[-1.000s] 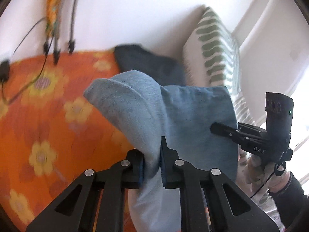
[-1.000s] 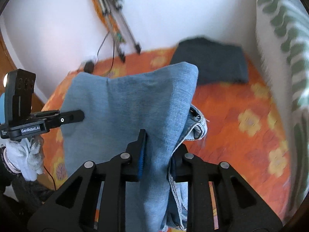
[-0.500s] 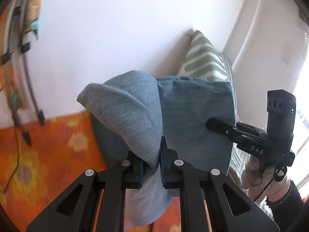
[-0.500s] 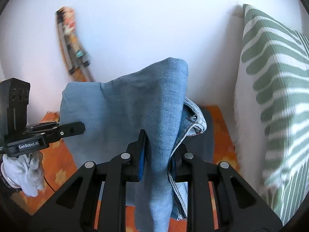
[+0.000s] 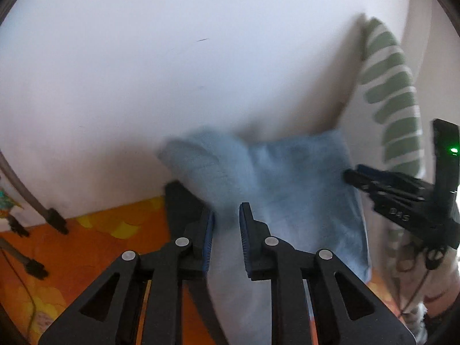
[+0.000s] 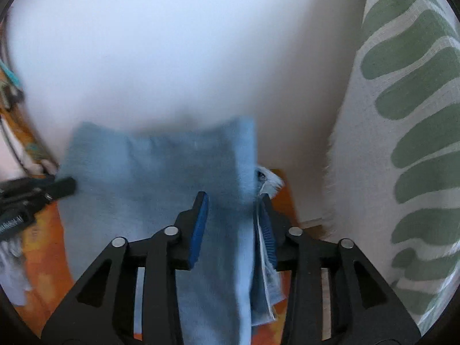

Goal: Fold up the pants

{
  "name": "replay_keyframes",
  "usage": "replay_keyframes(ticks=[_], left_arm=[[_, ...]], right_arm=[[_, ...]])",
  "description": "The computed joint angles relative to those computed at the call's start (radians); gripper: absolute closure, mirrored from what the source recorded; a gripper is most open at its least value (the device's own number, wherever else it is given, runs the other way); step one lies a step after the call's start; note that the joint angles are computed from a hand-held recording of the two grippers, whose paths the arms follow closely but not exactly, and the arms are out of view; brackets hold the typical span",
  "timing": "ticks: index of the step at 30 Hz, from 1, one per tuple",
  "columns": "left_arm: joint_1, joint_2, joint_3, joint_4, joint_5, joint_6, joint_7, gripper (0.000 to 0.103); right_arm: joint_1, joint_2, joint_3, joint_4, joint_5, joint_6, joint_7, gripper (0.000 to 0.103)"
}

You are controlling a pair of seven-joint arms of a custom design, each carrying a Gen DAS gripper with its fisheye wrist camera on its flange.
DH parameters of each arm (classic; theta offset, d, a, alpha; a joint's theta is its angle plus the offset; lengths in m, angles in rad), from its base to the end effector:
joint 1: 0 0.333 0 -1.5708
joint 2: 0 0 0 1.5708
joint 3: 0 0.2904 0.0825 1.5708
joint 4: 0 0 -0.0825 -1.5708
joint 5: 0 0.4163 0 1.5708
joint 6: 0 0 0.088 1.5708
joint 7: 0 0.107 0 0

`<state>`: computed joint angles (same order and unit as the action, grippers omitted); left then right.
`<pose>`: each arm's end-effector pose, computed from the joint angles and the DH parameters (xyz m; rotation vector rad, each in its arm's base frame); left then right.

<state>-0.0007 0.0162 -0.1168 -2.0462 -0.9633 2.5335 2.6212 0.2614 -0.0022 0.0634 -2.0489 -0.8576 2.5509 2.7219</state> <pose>0.6147 -0.0632 0.4387 -1.4123 2.3298 -1.1739 0.5808 0.2064 0.4509 -1.6056 1.9993 -0.8912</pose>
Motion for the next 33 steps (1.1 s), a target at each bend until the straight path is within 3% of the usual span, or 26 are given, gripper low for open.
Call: replay_keyframes(ticks=[2,8,11,15,17,21,24,28,30,33], left_arm=[[0.004,-0.007,0.003,-0.007,-0.023,-0.003,0.022,0.087],[0.006,-0.074,0.026,-0.065,-0.041,-0.030,0.064,0.086],[-0.004,-0.169,0.050,-0.137,-0.067,-0.042,0.107,0.086],[-0.041,-0.318,0.096,-0.247,-0.095,-0.029,0.166,0.059],[-0.057,-0.403,0.128,-0.305,-0.095,-0.035,0.192,0.057],[-0.072,-0.563,0.193,-0.405,-0.046,-0.075,0.183,0.041],[-0.079,-0.673,0.230,-0.474,0.001,-0.088,0.175,0.039],[-0.072,-0.840,0.284,-0.572,0.073,-0.134,0.148,0.029],[-0.058,-0.932,0.307,-0.622,0.118,-0.169,0.129,0.028],[-0.030,-1.055,0.344,-0.687,0.181,-0.219,0.099,0.022]], right_arm=[[-0.003,-0.013,-0.002,-0.014,-0.055,0.009,0.063,0.053],[-0.013,-0.101,0.025,-0.089,-0.067,-0.002,0.106,0.052],[-0.016,-0.180,0.063,-0.150,-0.083,-0.029,0.142,0.051],[-0.024,-0.299,0.114,-0.243,-0.061,-0.045,0.158,0.043],[-0.014,-0.351,0.152,-0.275,-0.041,-0.079,0.160,0.042],[0.007,-0.446,0.223,-0.323,-0.009,-0.139,0.203,0.038],[0.020,-0.503,0.277,-0.345,0.009,-0.194,0.245,0.027],[0.068,-0.575,0.361,-0.355,0.038,-0.317,0.299,0.023],[0.089,-0.595,0.392,-0.356,0.042,-0.355,0.333,0.012],[0.130,-0.608,0.448,-0.348,0.043,-0.426,0.388,0.007]])
